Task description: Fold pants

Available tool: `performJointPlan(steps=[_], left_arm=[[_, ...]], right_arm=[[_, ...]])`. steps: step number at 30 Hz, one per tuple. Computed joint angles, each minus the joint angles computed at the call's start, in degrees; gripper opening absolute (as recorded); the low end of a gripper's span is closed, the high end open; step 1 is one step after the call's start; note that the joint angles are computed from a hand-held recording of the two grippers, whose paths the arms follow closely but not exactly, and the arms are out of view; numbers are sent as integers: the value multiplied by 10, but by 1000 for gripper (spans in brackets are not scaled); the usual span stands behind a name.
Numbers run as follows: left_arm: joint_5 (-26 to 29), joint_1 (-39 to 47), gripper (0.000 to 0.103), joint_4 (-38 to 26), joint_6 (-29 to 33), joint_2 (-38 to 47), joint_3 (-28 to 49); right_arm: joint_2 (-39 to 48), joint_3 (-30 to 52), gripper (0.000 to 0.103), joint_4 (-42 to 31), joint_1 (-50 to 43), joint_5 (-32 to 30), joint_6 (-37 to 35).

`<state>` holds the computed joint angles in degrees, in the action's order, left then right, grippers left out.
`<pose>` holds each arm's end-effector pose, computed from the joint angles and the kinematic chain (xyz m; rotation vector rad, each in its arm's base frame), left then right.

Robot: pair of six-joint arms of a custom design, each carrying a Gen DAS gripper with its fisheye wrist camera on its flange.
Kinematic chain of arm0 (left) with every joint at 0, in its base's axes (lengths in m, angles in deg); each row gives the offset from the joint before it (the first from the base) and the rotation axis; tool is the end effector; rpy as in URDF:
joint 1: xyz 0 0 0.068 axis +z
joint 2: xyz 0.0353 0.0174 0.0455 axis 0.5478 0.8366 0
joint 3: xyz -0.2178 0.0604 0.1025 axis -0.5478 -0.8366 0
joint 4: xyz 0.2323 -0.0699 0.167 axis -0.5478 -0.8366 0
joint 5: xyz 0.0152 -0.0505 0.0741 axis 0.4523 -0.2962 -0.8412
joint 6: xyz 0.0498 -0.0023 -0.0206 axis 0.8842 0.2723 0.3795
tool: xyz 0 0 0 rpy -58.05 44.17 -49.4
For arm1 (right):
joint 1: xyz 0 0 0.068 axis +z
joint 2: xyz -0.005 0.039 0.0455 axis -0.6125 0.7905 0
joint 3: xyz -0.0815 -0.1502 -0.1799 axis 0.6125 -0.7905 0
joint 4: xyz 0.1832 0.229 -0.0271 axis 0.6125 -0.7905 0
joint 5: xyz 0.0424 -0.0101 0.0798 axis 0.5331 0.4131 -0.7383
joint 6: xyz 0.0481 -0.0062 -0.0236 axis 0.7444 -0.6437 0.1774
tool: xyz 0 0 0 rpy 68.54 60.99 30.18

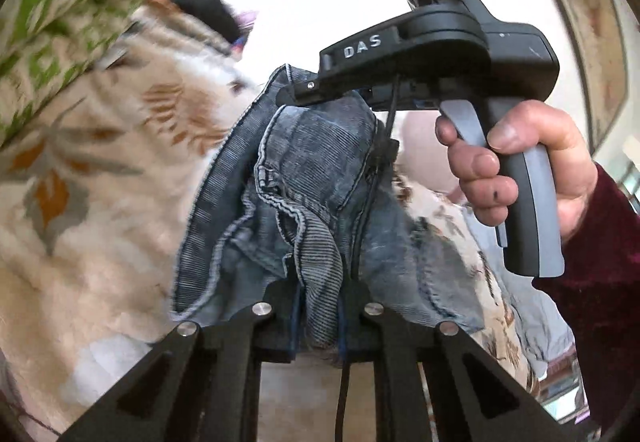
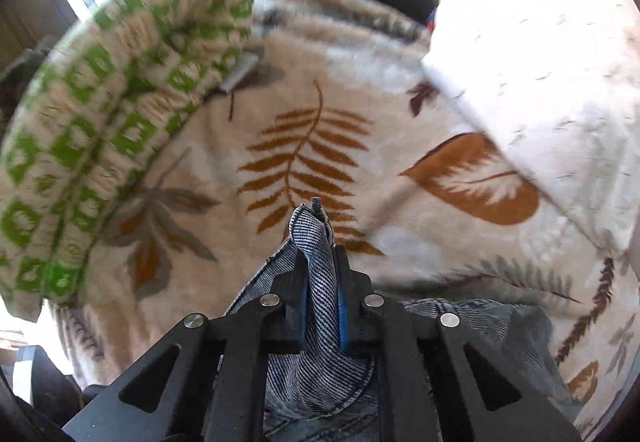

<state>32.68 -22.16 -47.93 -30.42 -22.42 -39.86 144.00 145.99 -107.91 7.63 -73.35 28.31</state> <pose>0.0891 -0.1152 0.1571 0.0279 2.2359 -0.7950 0.2643 0.2667 0.2357 -0.7219 2.6161 0.2889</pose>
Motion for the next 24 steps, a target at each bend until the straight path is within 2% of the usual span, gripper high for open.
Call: performJointPlan(steps=[4, 10, 14, 18, 24], left_arm=[[-43, -69, 15, 48, 5, 53, 30], [-174, -205, 15, 136, 32, 245, 123], [-185, -221, 15, 192, 29, 357, 172], [-177, -226, 15, 258, 47, 496, 241], [-138, -247, 15, 311, 80, 716, 389]], right_arm=[[-96, -58, 9, 2, -11, 7, 6], [-256, -154, 8, -6, -93, -24, -24], [-354, -210, 8, -33, -173, -56, -57], [-439, -265, 8, -57, -308, -127, -114], [-475, -300, 8, -87, -533, -255, -241]])
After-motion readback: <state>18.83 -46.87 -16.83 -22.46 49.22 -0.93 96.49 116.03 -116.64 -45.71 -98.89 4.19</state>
